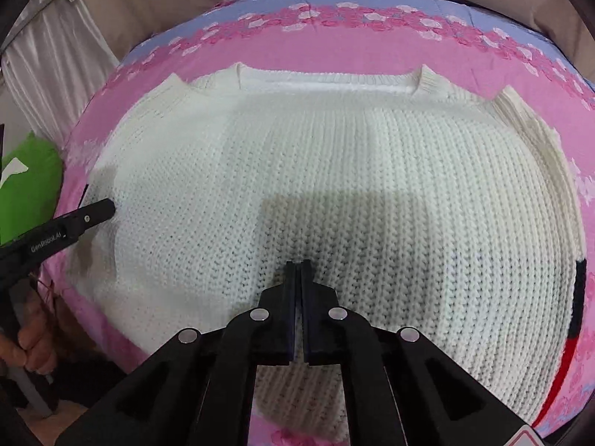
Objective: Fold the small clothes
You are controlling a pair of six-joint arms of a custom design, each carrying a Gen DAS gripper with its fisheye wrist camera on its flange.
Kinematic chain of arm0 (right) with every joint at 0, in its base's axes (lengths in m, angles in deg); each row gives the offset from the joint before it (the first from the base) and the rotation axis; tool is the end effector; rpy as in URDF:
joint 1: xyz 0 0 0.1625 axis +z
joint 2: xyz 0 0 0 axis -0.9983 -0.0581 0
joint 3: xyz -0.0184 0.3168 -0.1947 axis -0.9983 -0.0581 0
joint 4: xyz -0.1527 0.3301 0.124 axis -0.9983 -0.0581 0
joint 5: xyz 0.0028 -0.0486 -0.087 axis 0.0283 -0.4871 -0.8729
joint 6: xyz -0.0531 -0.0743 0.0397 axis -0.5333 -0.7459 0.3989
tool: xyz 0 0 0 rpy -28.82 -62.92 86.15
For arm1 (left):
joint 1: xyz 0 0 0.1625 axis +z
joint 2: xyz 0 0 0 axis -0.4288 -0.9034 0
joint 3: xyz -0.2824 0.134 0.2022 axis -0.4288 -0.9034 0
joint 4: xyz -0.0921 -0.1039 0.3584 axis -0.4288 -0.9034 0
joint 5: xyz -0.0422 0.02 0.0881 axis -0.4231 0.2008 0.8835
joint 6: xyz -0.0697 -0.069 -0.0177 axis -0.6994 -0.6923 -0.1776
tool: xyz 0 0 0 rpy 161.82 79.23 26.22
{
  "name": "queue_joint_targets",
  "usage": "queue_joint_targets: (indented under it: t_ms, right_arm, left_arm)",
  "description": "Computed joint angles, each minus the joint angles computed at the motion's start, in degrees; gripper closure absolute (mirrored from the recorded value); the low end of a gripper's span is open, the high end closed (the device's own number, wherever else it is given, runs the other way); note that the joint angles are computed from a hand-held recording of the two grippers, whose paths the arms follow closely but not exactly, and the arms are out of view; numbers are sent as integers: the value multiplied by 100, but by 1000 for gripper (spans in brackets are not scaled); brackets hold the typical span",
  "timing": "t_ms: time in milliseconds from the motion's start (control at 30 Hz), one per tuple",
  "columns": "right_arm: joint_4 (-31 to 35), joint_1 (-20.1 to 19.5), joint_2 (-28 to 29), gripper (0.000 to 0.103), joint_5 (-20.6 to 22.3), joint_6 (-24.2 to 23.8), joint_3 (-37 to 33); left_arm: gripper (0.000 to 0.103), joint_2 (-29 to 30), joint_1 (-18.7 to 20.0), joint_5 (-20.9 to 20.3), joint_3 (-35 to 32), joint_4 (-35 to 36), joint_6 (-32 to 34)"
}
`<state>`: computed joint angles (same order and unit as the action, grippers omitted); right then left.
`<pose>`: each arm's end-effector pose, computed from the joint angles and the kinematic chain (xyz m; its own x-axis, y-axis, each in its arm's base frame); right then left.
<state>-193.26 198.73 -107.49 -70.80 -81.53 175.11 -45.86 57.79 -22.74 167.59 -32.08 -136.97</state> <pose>0.2357 -0.3814 0.1887 -0.8045 -0.1721 0.5685 -0.3114 0.9372 -0.1570 -0.2393 -0.3933 0.1976 -0.7375 -0.1775 -0.6516 0.1633 0.8893 -0.4271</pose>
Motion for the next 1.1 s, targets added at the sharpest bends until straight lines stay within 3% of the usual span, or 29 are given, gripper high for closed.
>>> queue_joint_targets:
  t_ms: [67, 167, 267, 333, 400, 467, 567, 600, 633, 700, 800, 833, 867, 900, 933, 967, 1033, 1100]
  right_arm:
    - [256, 60, -63, 101, 85, 228, -199]
    - [185, 242, -164, 100, 328, 162, -345]
    - [191, 283, 205, 100, 322, 64, -556]
    - [352, 146, 605, 100, 125, 69, -706]
    - [413, -5, 727, 103, 196, 197, -760]
    - [363, 66, 658, 102, 278, 246, -901]
    - [111, 190, 545, 97, 7, 149, -1032]
    - [13, 154, 434, 86, -111, 158, -1063]
    - [-154, 97, 308, 59, -273, 184, -1029]
    - [-553, -62, 18, 35, -733, 197, -885]
    - [-750, -415, -313, 35, -1177, 118, -809]
    - [-791, -524, -340, 35, -1274, 75, -822]
    - [-807, -659, -324, 35, -1380, 13, -868]
    - [-851, -767, -308, 35, -1401, -47, -889]
    - [-976, -897, -276, 35, -1303, -142, -890]
    - [-931, -1034, -289, 37, -1027, -196, -911]
    - [-530, -1248, -390, 94, -352, -229, -978]
    - [-676, -1218, -443, 96, -94, -352, -1030]
  left_arm:
    - [65, -18, -14, 14, 25, 0, -26]
    - [65, -1, -32, 26, 23, 36, -31]
    - [65, -53, -74, 8, 44, 52, -82]
    - [65, -234, -123, 0, 97, -16, -169]
    - [60, -440, -171, 118, 113, -21, -327]
    - [54, -552, -87, 271, 14, -70, -431]
    - [51, -447, 242, 239, -240, -568, -49]
    - [44, -355, 356, 202, -357, -721, 139]
    - [35, -235, 475, 190, -466, -959, 386]
    - [22, -30, 628, 145, -586, -1322, 751]
    - [22, 495, 926, -3, -899, -1596, 1188]
    - [28, 675, 1003, -30, -1016, -1661, 1308]
    - [37, 797, 1063, -65, -1104, -1659, 1381]
    - [63, 935, 1147, -162, -1228, -1633, 1488]
    - [81, 1081, 1248, -330, -1417, -1444, 1526]
    - [81, 1140, 1276, -333, -1502, -1331, 1437]
    - [85, 1096, 1276, -249, -1498, -1456, 1396]
    - [87, 1071, 1290, -170, -1567, -1462, 1407]
